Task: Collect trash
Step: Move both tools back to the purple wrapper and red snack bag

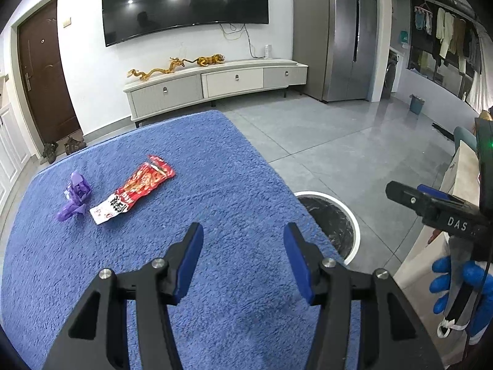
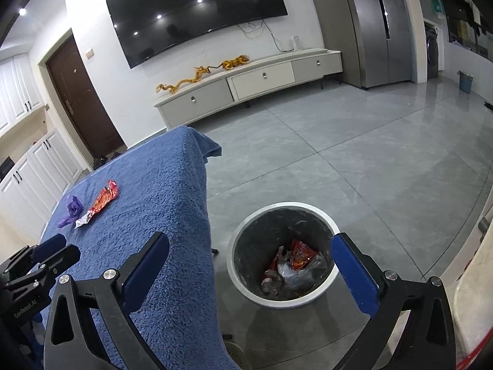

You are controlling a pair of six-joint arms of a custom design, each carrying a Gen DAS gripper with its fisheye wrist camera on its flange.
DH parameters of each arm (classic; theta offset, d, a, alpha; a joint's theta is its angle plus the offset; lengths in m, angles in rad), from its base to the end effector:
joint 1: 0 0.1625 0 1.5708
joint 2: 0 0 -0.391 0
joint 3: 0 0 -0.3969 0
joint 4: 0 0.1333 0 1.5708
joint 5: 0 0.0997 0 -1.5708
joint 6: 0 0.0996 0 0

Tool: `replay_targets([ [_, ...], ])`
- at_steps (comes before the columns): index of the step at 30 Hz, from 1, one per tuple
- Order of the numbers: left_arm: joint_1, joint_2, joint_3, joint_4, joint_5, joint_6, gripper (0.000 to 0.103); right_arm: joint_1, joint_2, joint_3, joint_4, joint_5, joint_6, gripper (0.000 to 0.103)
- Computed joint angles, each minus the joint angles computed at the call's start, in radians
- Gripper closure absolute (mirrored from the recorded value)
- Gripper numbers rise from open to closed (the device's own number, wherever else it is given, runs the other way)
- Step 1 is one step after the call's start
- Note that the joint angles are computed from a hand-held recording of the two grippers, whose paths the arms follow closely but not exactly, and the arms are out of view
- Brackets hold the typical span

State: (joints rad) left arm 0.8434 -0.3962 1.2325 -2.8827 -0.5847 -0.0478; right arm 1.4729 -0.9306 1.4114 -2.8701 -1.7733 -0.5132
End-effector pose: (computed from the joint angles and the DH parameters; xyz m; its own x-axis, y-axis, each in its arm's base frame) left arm -0.3308 -0.6970 0.0156 -0.6936 0.0500 -0.7186 0.5586 0.6672 -0.4928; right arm 0.0419 -0.7324 0.2986 -0.8696 -0.1232 0.4782 -0.4134 0.7112 -0.5686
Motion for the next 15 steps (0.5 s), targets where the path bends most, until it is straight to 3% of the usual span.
replay_targets([
  [15, 0.031, -0.104, 0.133, -0.028, -0.018, -0.084, 0.050, 0.061, 0.032, -0.027, 0.071, -0.042, -0.028, 0.000],
])
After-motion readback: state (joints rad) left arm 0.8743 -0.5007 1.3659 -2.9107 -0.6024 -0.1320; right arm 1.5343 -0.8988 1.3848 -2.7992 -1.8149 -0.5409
